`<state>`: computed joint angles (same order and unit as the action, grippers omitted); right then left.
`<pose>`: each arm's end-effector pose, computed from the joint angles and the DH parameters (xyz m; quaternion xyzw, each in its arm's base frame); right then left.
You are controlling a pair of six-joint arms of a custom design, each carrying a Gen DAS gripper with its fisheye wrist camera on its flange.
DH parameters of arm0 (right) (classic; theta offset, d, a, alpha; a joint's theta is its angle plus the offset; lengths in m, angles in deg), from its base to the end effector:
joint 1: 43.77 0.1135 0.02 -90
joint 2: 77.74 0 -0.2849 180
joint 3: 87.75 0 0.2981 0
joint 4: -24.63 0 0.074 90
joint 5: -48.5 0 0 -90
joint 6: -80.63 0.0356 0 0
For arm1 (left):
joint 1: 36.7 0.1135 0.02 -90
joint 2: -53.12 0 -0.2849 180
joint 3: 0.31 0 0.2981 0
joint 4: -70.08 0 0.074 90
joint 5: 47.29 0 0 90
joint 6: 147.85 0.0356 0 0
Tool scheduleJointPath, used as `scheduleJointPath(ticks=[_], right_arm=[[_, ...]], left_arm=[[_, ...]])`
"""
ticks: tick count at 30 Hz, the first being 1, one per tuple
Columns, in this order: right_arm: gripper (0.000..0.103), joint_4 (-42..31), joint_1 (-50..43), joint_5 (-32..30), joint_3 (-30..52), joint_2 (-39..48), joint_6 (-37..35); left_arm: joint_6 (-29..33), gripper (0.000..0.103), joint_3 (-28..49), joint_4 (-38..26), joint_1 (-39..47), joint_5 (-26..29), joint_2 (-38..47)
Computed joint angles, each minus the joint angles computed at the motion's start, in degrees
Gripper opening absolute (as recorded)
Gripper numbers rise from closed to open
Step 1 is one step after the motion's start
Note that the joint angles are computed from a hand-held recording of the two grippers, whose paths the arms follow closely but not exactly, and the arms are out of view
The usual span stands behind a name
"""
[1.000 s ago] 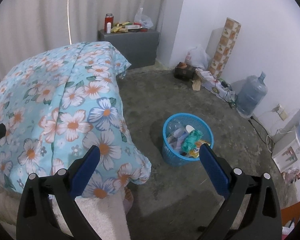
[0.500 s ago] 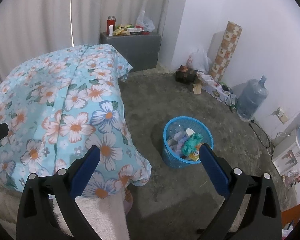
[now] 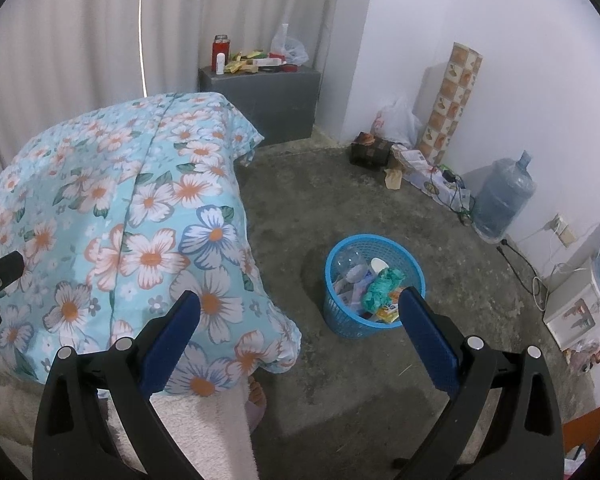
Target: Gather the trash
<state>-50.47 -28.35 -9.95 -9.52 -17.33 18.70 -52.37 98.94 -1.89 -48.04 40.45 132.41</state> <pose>0.2166 0.0404 0.3647 0.1778 0.9093 -0.1419 0.3484 0.3088 -0.0605 0.4088 0.1319 0.9361 0.0020 0.3260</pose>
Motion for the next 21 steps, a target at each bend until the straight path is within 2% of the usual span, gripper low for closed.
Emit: scheduleJointPath(ticks=[21], right_arm=[[0.096, -0.23, 0.24, 0.12, 0.15, 0.03, 0.45]], left_arm=[[-0.31, 0.094, -0.07, -0.06, -0.37, -0.32, -0.01]])
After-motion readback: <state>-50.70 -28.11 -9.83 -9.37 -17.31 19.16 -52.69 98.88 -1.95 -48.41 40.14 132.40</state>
